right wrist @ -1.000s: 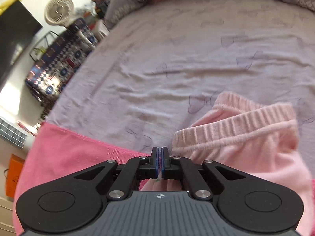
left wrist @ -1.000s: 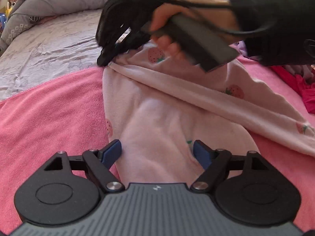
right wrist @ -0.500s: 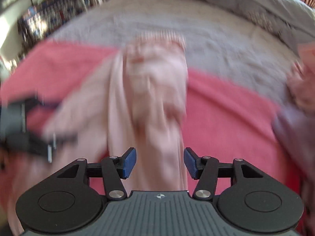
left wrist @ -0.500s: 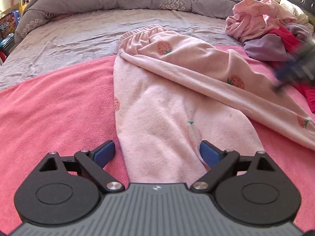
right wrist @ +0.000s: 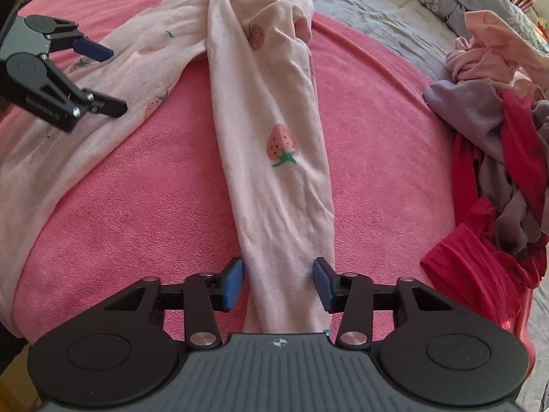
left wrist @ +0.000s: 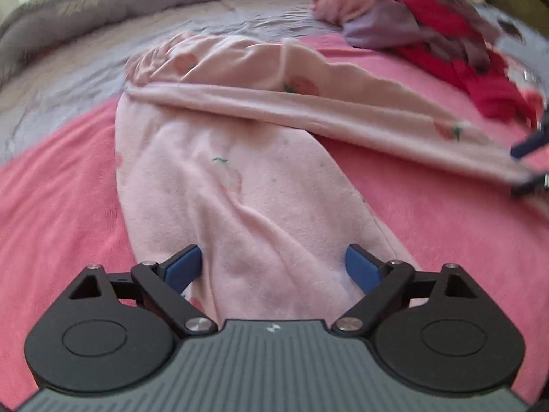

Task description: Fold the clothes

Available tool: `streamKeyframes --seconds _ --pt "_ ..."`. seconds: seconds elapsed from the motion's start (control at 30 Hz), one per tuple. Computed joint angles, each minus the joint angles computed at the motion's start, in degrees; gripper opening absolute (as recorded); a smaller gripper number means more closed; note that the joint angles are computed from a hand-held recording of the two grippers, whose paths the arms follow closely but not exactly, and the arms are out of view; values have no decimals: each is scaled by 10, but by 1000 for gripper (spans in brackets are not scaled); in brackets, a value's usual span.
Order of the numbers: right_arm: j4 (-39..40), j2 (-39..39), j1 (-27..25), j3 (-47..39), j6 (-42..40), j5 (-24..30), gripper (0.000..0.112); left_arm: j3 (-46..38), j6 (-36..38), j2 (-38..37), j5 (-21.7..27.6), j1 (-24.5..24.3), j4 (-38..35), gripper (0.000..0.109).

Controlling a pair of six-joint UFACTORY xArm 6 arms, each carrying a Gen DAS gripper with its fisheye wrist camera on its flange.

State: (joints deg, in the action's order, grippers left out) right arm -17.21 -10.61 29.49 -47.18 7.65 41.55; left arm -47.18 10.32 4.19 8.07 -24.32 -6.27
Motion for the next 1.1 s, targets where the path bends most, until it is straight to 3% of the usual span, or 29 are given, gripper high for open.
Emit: streamKeyframes --seconds 0.03,0.13,0.2,0.3,0.47,0.57,0.77,0.87,1.0,1.07,1.1 --pt "-10 3 2 0 9 1 17 -1 -11 2 -2 0 15 94" --pt "-12 13 -2 -7 43 1 11 -10 14 4 13 -1 -29 95" --pt "-12 19 -3 -16 67 3 10 -13 2 3 20 1 -15 95" --pt "36 14 -3 -32 87 18 9 -22 23 2 40 2 -32 94" --pt "222 0 -18 -63 92 50 9 -66 164 8 126 19 -167 93" --pt "360 -16 -7 -71 52 52 9 -88 194 7 171 35 -166 90" --pt "566 29 65 -114 -76 22 8 -82 155 -23 179 74 -109 90" --pt "576 86 94 -134 -89 9 10 -67 123 -41 181 94 -71 90" --pt "511 127 119 -149 -59 31 14 -46 92 -59 184 109 -46 90" --pt "511 109 122 -134 -72 20 25 -37 93 -64 185 108 -55 90" --pt "505 101 121 -129 -73 16 35 -34 94 -65 185 106 -60 90"
